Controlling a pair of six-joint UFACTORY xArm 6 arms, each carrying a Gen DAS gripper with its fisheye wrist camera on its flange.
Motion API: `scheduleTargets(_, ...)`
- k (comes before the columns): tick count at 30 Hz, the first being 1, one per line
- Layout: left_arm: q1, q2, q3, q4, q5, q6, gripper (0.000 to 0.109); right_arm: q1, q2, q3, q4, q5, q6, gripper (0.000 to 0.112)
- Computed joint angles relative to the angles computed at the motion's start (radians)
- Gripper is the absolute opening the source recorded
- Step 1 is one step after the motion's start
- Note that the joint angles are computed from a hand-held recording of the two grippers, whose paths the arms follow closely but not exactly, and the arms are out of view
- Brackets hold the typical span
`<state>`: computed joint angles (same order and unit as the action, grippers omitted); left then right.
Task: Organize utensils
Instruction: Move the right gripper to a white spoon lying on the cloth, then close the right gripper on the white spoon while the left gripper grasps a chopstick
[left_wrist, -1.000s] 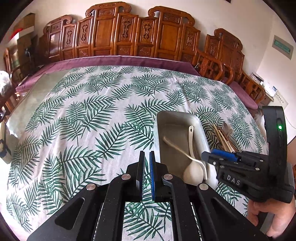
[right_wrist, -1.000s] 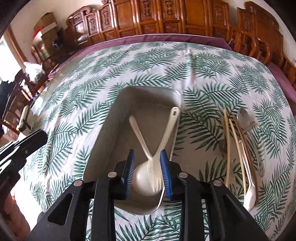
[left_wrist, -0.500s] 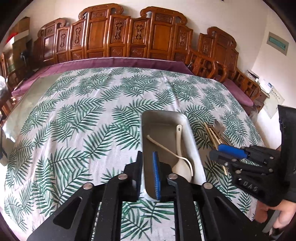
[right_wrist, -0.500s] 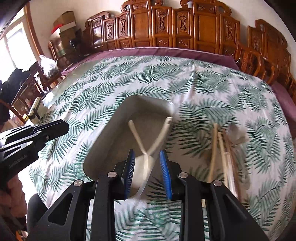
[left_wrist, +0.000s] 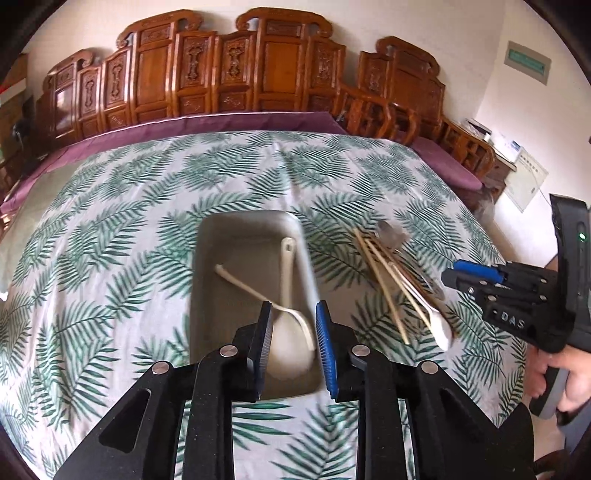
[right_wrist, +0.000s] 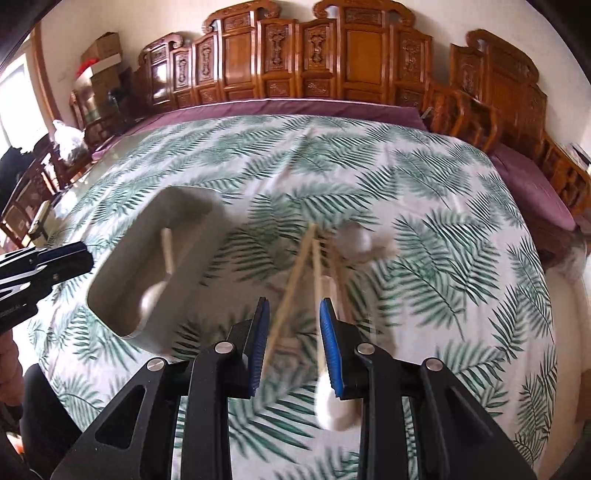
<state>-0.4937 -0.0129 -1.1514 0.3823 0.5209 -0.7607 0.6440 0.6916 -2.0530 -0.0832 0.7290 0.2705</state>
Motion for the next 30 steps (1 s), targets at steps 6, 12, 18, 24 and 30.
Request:
scheduleTargets(6, -0.044, 0.058, -0.045, -0.011, 0.002, 0.006, 0.027, -0.031, -0.046, 0.131, 0.042, -0.051, -0.036, 0.030)
scheduleTargets(12, -0.077, 0.097, -0.065, -0.031, 0.004, 0.023, 0.027, -0.034, -0.022, 0.146, 0.082, -0.046, -0.072, 0.028)
scheduleTargets(18, -0.094, 0.103, -0.056, -0.044, 0.002, 0.027, 0.027, -0.040, 0.033, 0.086, 0.117, -0.009, -0.092, 0.023)
scheduleTargets(24, -0.099, 0.104, -0.041, -0.053, 0.002, 0.030, 0.027, -0.047, 0.072, 0.032, 0.140, 0.046, -0.100, 0.021)
scheduleTargets(30, -0.101, 0.115, -0.048, -0.063, 0.002, 0.040, 0.027, -0.049, 0.105, -0.017, 0.187, 0.083, -0.129, 0.022)
